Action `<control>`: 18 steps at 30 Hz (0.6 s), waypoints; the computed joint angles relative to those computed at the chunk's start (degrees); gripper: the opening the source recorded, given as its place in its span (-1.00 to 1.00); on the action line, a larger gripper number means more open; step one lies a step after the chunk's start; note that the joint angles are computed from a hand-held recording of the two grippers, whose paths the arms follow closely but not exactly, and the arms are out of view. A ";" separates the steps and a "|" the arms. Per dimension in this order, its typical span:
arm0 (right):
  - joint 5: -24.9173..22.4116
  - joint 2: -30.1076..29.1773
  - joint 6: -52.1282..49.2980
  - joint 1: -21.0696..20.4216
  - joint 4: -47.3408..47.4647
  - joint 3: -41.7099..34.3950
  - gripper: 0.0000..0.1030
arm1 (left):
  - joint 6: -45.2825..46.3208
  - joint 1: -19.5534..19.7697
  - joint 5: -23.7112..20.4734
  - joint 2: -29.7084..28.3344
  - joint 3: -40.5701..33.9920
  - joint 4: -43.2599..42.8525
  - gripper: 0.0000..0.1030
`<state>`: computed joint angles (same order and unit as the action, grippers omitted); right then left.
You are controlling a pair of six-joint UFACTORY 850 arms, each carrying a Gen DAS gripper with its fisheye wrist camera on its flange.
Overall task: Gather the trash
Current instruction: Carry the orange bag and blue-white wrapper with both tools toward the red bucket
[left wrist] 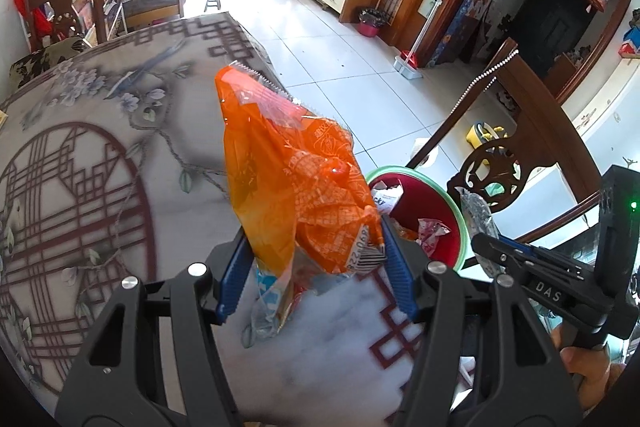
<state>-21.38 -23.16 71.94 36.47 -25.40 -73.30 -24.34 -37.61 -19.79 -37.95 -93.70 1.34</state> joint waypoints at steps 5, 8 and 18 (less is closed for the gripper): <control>-0.23 0.78 -0.13 -1.47 0.95 1.87 -0.52 | 2.52 -0.47 -1.33 -2.02 -2.50 -2.53 0.13; -0.40 1.16 0.02 -2.49 0.98 2.80 -0.52 | 3.85 -0.89 -2.43 -3.68 -4.72 -3.76 0.13; -0.80 0.32 -1.42 -5.76 1.39 3.16 -0.51 | 10.95 -2.16 -6.75 -9.74 -13.05 -9.42 0.13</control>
<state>-22.18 -22.84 70.53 30.71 -24.01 -70.14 -13.39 -39.77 -26.54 -47.69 -106.75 -8.07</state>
